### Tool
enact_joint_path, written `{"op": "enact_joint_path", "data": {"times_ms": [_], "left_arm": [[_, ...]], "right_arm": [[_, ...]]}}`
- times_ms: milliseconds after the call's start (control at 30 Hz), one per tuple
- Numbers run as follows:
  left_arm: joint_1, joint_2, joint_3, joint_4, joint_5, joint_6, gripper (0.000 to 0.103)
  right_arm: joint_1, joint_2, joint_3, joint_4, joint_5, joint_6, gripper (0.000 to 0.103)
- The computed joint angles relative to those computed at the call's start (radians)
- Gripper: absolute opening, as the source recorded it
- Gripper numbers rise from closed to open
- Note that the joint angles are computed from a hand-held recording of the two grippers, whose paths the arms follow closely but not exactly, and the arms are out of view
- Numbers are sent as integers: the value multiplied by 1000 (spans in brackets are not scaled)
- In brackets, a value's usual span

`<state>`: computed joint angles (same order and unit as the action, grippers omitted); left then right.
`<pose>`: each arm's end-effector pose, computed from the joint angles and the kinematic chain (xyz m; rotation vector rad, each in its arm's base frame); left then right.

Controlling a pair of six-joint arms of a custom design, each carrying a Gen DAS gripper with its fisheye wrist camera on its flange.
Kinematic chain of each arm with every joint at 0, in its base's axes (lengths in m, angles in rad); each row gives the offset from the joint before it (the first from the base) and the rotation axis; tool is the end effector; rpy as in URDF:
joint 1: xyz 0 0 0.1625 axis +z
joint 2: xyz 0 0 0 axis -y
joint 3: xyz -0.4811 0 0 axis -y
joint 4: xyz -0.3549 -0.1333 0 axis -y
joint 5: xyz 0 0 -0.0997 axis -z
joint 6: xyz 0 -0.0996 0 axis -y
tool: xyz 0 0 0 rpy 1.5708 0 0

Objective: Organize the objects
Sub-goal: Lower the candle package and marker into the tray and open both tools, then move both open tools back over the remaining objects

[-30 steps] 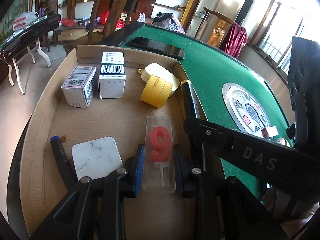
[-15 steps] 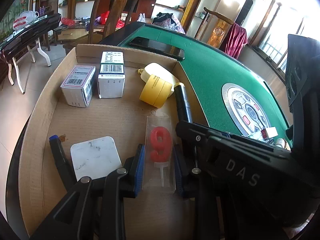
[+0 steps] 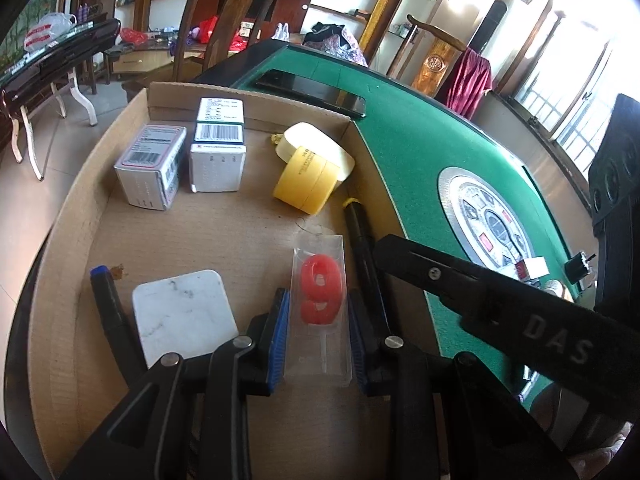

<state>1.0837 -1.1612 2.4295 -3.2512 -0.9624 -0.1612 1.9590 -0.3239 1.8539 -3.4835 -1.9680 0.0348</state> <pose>-0.0291 -0.4614 0.2301 0.2523 2.5820 -0.7718 0.3138 -0.5170 -0.0870 0.3799 -2.7406 0.6405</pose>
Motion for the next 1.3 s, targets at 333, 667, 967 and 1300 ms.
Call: {"op": "enact_joint_path", "data": {"times_ms": [333,667,967,1300], "left_arm": [[2,-12,24,-99,-68,35,43],[-34,1,54,-172,-94,107,47],[-96,48,96,-204,-160,217,54],[-171,122,150,-279,-138,254,55]], "right_arm": [[-24,-56,132,-147,91,7,15],[-95,-151,391,-487,69,-29,15],[-258,-227,617,-860,-8,-27,16],[-323,-283,656,-865,-202,69,57]]}}
